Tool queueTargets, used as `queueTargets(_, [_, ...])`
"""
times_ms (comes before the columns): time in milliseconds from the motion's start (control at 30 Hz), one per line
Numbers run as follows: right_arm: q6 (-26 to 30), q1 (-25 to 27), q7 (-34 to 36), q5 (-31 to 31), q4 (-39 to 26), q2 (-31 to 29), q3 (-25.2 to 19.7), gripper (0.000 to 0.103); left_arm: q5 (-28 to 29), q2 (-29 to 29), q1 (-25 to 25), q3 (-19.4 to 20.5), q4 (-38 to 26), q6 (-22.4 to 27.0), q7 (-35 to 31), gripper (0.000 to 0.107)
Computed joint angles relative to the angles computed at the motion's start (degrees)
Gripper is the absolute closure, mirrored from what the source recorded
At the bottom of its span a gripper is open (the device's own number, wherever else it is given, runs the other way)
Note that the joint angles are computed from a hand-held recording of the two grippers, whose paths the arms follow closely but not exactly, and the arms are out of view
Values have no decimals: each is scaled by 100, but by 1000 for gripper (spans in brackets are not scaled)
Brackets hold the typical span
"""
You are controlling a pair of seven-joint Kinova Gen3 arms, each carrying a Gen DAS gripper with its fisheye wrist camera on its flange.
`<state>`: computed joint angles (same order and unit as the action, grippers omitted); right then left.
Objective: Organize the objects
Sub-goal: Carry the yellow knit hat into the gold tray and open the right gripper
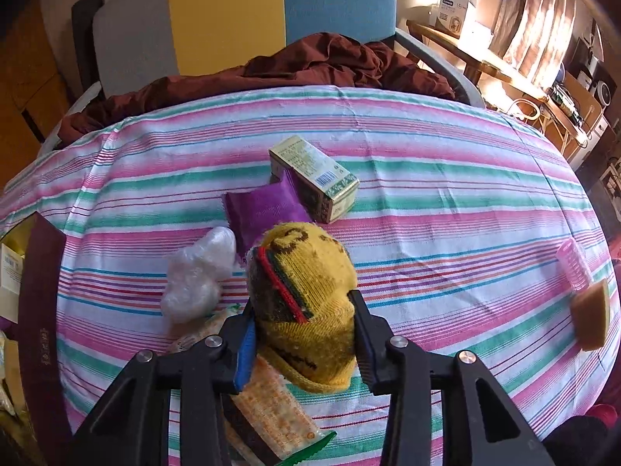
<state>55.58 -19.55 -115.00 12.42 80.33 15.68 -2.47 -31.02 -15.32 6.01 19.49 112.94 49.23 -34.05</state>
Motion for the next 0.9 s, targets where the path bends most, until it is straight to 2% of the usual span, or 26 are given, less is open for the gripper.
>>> queueTargets(200, [-144, -198, 447, -458, -153, -238, -379, 61, 55, -205, -174, -106, 83, -18, -15, 33])
queueTargets(333, [-159, -596, 845, -784, -440, -162, -680, 61, 142, -263, -296, -103, 124, -18, -36, 33])
queueTargets(467, [-25, -1041, 1209, -1153, -890, 182, -900, 61, 173, -353, -413, -73, 182, -12, -23, 33])
queueTargets(733, [175, -1853, 1291, -1389, -1557, 903, -902, 61, 273, -603, -684, -123, 327, -2, -63, 31])
queueTargets(900, [203, -1959, 1373, -1600, -1671, 1059, -925, 53, 409, -751, -857, -198, 441, 9, -173, 31])
